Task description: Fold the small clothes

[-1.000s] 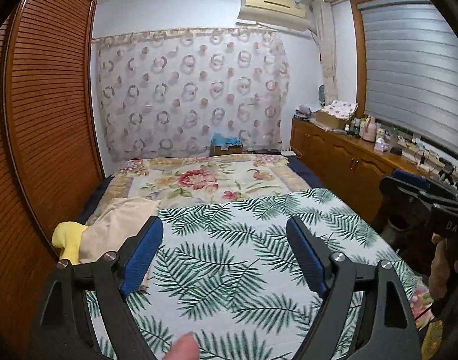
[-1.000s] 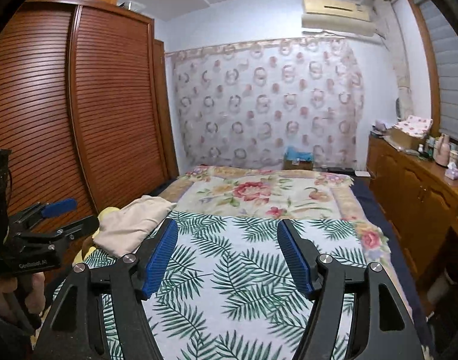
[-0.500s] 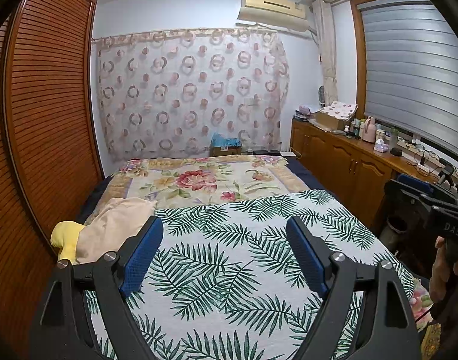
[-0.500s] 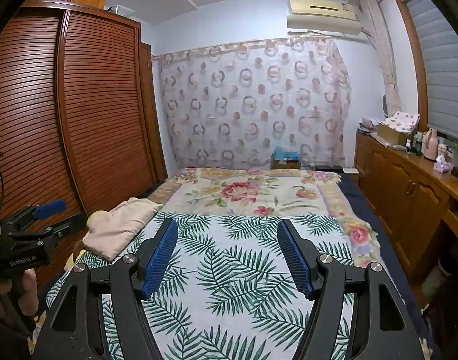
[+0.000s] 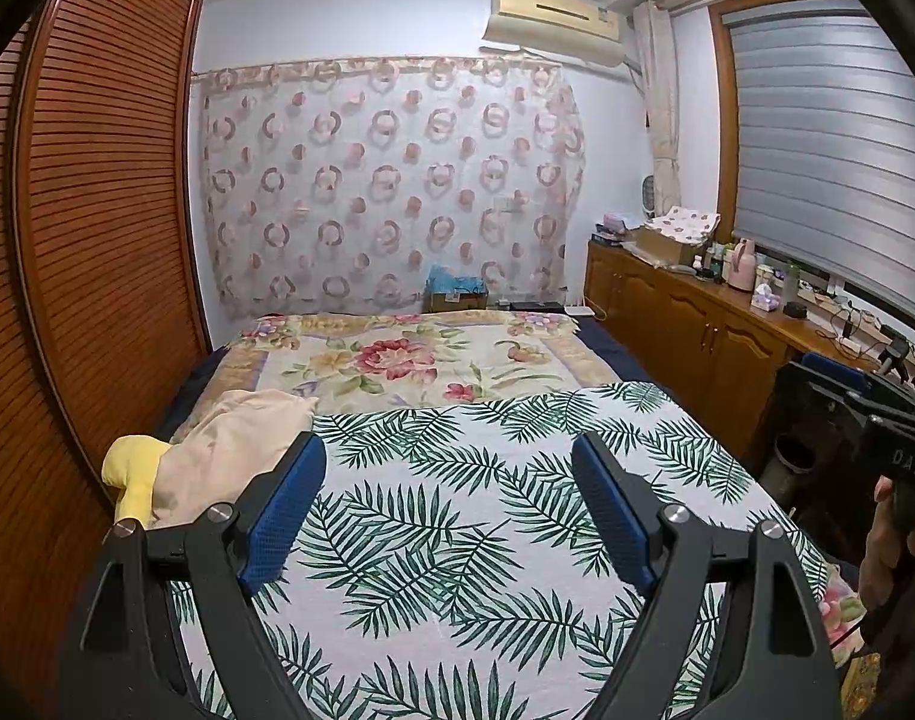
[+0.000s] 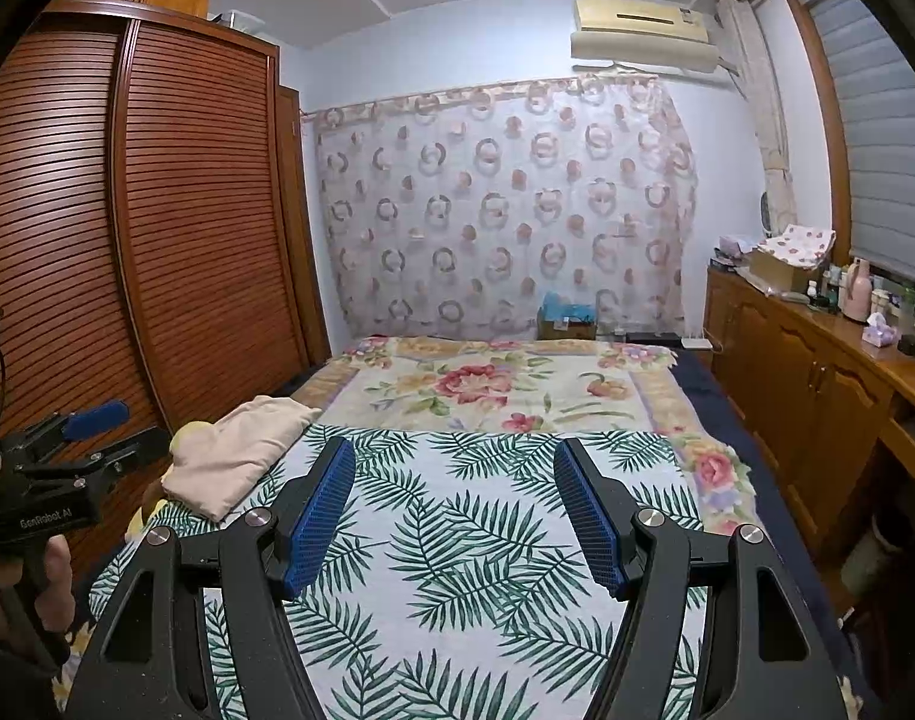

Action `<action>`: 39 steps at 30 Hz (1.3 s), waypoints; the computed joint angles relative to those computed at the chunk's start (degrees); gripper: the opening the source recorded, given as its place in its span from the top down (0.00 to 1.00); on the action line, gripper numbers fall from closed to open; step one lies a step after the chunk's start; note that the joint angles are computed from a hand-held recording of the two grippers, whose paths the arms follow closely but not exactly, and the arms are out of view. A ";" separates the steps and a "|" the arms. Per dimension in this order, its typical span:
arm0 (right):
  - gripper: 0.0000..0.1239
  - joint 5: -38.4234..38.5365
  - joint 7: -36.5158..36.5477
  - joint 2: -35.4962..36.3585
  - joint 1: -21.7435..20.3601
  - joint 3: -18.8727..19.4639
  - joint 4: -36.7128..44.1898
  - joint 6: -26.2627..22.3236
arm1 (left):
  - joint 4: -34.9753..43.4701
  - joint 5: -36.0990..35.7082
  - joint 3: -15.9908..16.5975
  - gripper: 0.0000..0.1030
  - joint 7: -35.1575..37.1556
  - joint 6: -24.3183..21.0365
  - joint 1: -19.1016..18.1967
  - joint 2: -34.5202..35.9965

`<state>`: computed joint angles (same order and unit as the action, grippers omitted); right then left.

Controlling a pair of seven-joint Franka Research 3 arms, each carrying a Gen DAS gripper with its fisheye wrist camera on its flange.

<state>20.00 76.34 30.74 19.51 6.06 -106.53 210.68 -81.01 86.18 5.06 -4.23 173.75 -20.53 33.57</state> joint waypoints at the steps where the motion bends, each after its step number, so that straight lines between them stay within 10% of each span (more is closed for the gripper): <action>1: 0.43 -0.40 0.17 0.10 -0.34 0.09 0.13 -0.07 | -0.11 0.01 0.03 0.18 0.05 -0.01 0.01 -0.04; 39: 0.43 -3.27 2.47 0.00 -2.52 0.38 -0.55 0.09 | -0.56 2.34 -1.00 0.18 -1.96 -0.33 0.97 -0.45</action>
